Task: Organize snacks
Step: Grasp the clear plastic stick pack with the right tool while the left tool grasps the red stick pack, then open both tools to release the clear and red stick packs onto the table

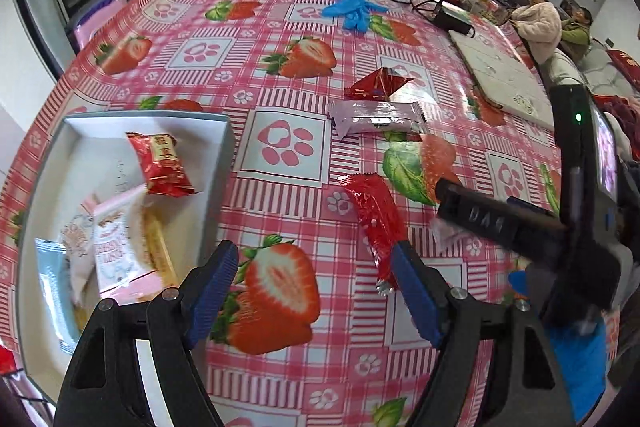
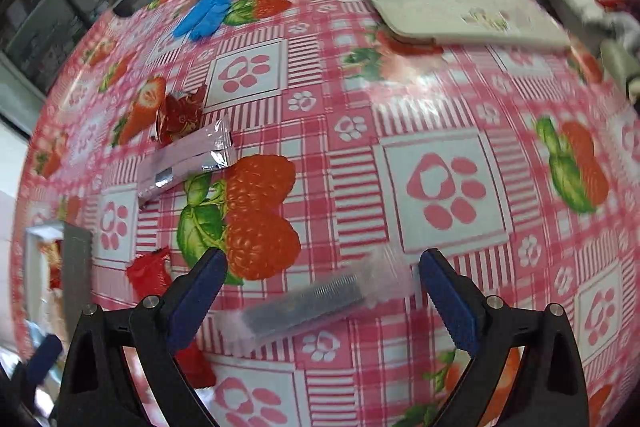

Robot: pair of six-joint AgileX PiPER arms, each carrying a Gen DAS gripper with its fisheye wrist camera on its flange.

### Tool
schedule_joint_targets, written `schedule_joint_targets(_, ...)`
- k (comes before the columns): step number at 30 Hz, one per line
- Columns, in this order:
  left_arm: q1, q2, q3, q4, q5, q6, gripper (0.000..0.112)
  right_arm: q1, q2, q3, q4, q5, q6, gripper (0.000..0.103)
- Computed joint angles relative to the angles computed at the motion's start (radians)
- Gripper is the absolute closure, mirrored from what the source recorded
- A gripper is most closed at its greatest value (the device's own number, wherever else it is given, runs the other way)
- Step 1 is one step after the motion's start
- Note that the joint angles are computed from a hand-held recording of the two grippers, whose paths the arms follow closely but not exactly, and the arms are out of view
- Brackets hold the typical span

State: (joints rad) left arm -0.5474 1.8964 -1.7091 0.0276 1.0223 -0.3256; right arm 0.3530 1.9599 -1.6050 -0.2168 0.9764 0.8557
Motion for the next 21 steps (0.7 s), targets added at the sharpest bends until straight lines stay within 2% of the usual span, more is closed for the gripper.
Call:
schedule_joint_targets(2,-0.006,0.028,-0.023,0.007,0.003,-0.022,0.031,0.034,0.036,-0.030,-0.067,0.034,-0.011,0.005)
schedule_joint_targets(3,-0.008,0.042,-0.035,0.010,0.005,-0.032,0.031,0.045,0.039,-0.025,-0.098,0.042,-0.020,0.002)
schedule_joint_targets(9,-0.028,0.130,-0.102,0.043,0.013,-0.108,0.031,0.028,-0.097,0.215,-0.157,-0.116,-0.020,0.001)
schedule_joint_targets(13,-0.050,0.180,-0.141,0.061,0.006,-0.151,0.030,0.033,-0.109,0.225,-0.149,-0.119,-0.034,0.002)
schedule_joint_targets(16,-0.098,0.227,-0.191,0.154,0.038,-0.181,0.031,0.043,-0.144,0.258,-0.151,-0.129,-0.050,0.021)
schedule_joint_targets(17,-0.110,0.233,-0.190,0.177,0.039,-0.181,0.033,0.049,-0.156,0.270,-0.153,-0.135,-0.055,0.035)
schedule_joint_targets(18,-0.123,0.210,-0.148,0.205,0.001,-0.196,0.039,0.057,-0.179,0.291,-0.150,-0.142,-0.070,0.050)
schedule_joint_targets(20,-0.136,0.163,-0.072,0.205,-0.054,-0.181,0.069,0.062,-0.193,0.304,-0.138,-0.143,-0.104,0.067)
schedule_joint_targets(21,-0.141,0.140,-0.039,0.200,-0.067,-0.170,0.078,0.063,-0.211,0.325,-0.130,-0.148,-0.119,0.069)
